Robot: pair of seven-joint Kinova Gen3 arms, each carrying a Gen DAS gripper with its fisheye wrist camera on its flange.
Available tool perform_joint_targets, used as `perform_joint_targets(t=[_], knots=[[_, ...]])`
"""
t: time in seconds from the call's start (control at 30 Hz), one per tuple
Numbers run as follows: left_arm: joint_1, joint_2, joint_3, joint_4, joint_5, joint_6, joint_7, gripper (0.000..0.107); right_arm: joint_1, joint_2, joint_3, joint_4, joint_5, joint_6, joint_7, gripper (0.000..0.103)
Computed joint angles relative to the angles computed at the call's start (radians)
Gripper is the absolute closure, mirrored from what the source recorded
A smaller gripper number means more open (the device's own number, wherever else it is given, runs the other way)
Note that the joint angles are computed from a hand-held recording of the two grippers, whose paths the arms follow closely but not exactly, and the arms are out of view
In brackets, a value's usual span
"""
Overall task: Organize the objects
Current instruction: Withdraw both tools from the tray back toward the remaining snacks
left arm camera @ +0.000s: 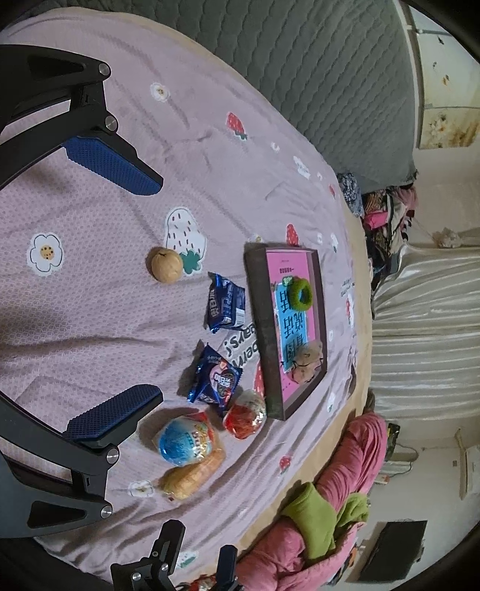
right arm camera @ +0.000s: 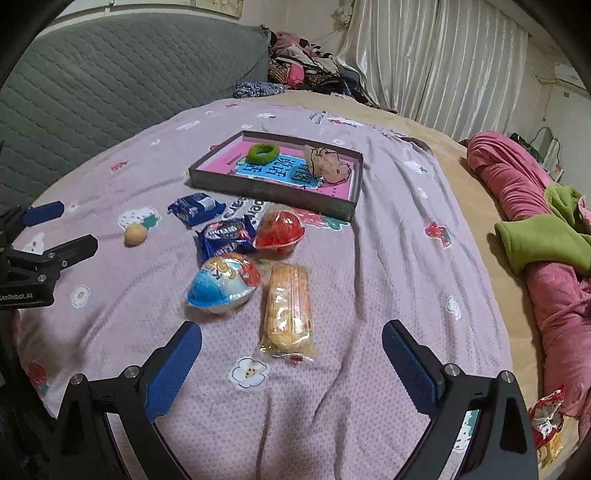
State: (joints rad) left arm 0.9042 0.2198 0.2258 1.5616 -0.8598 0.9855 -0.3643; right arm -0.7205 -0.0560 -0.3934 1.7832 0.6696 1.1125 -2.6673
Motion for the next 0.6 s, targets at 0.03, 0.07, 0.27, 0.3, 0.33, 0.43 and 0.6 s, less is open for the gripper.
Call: perform_joint_targets(t=[0.03,0.07,0.27,0.3,0.33,0.43,0.6], knots=[[-0.003,0.002,0.000,0.005,0.001,-0.011,-0.001,0.005,0.000,0.004,0.001,0.003,0.000,-0.002,-0.001,0.004],[-0.005,0.004,-0.001,0.007,0.003,-0.017,-0.001,0.005,0.001,0.008,0.003,0.008,-0.002,-0.009,-0.003,0.004],[-0.016,0.012,-0.013,0.026,0.009,-0.046,0.007,0.005,0.009,0.019,0.021,0.031,-0.013,-0.050,-0.010,0.004],[-0.020,0.012,-0.016,0.032,0.010,-0.055,0.008,0.005,0.009,0.022,0.023,0.032,-0.014,-0.054,-0.009,0.004],[-0.023,0.013,-0.018,0.035,0.013,-0.062,0.009,0.005,0.010,0.025,0.026,0.035,-0.016,-0.061,-0.008,0.004],[-0.033,0.016,-0.024,0.046,0.022,-0.081,0.011,0.005,0.010,0.032,0.033,0.042,-0.014,-0.074,-0.012,0.004],[-0.041,0.023,-0.031,0.054,0.031,-0.098,0.009,0.005,0.014,0.039,0.046,0.052,-0.019,-0.099,-0.012,0.004]])
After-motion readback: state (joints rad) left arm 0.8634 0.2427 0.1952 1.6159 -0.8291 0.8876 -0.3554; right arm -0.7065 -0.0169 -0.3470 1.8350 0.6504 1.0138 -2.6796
